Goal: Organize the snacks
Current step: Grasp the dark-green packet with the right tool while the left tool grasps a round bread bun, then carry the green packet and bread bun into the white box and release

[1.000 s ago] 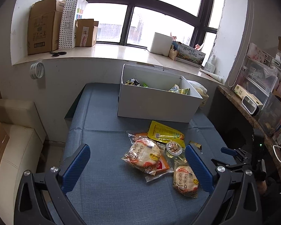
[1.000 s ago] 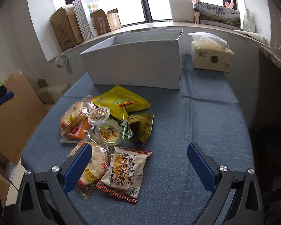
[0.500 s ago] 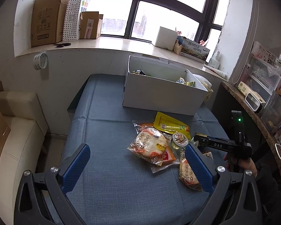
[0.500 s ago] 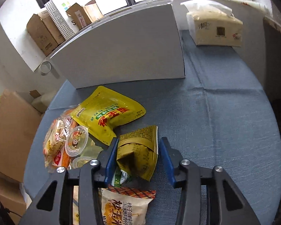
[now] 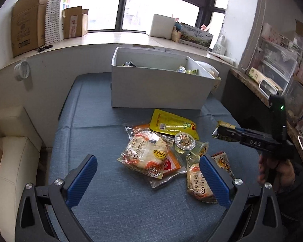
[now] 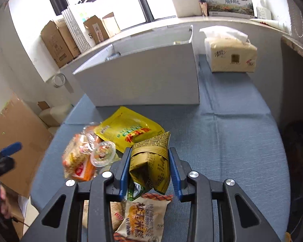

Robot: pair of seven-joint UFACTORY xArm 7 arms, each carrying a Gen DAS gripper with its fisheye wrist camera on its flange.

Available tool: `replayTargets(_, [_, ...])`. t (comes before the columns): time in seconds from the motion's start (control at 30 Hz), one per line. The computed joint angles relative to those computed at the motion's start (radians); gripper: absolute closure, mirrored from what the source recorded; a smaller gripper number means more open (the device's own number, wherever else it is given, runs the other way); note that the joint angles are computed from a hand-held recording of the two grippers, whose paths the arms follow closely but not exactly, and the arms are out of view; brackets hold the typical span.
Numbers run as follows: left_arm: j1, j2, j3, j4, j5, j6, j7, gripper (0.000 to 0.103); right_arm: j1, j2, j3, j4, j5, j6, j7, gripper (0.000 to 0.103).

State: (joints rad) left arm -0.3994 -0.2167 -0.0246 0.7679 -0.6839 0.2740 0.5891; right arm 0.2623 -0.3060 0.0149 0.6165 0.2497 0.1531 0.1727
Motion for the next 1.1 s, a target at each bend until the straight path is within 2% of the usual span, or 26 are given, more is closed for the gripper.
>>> replayTargets(0.1, [-0.005,0.108,-0.01,0.089,0.01,0.055,0.067,0.0,-0.006,-0.066,0.011,-0.029,-0.007,-0.003,0.016,0.065])
replayTargets(0.2, [0.035,0.222,-0.056,0.176,0.093,0.089,0.033,0.0,-0.029,-0.132,0.03,-0.059,-0.031,0.005,0.055,0.065])
replayTargets(0.27, [0.06,0.289,-0.079,0.229,0.105,0.114,0.042,0.0,-0.042,-0.166,0.045,-0.078,-0.049,0.005,0.085,0.065])
replayTargets(0.4, [0.1,0.387,-0.112,0.296,0.194,0.124,-0.017,0.001,-0.073,-0.23,0.065,-0.112,-0.09,0.029,0.147,0.065])
replayTargets(0.43, [0.11,0.4,-0.12,0.302,0.21,0.123,-0.027,0.007,-0.077,-0.247,0.066,-0.121,-0.097,0.039,0.158,0.065])
replayTargets(0.47, [0.105,0.407,-0.111,0.299,0.228,0.109,-0.044,0.019,-0.078,-0.26,0.063,-0.128,-0.102,0.045,0.166,0.065])
replayTargets(0.5, [0.141,0.407,-0.144,0.301,0.205,0.116,-0.035,0.02,-0.081,-0.272,0.062,-0.135,-0.108,0.05,0.175,0.065])
replayTargets(0.53, [0.162,0.402,-0.16,0.301,0.171,0.128,-0.016,0.026,-0.084,-0.278,0.06,-0.142,-0.113,0.051,0.181,0.065])
replayTargets(0.6, [0.18,0.375,-0.173,0.278,0.142,0.115,0.011,0.026,-0.089,-0.286,0.058,-0.148,-0.123,0.057,0.194,0.065])
replayTargets(0.67, [0.198,0.336,-0.188,0.251,0.067,0.114,0.082,0.026,-0.082,-0.283,0.05,-0.147,-0.127,0.056,0.196,0.065])
replayTargets(0.83, [0.179,0.232,-0.154,0.225,-0.038,0.122,0.162,0.026,-0.055,-0.235,0.029,-0.108,-0.131,0.033,0.172,0.065])
replayTargets(0.93, [0.162,0.216,-0.126,0.293,-0.065,0.139,0.163,0.026,-0.044,-0.175,0.018,-0.037,-0.138,0.015,0.139,0.065])
replayTargets(1.03, [0.159,0.247,-0.111,0.417,-0.105,0.174,0.172,0.026,-0.053,-0.09,0.015,0.075,-0.161,0.006,0.089,0.065])
replayTargets(1.1, [0.16,0.293,-0.112,0.515,-0.065,0.178,0.126,0.026,-0.051,-0.017,-0.002,0.167,-0.159,0.005,0.046,0.065])
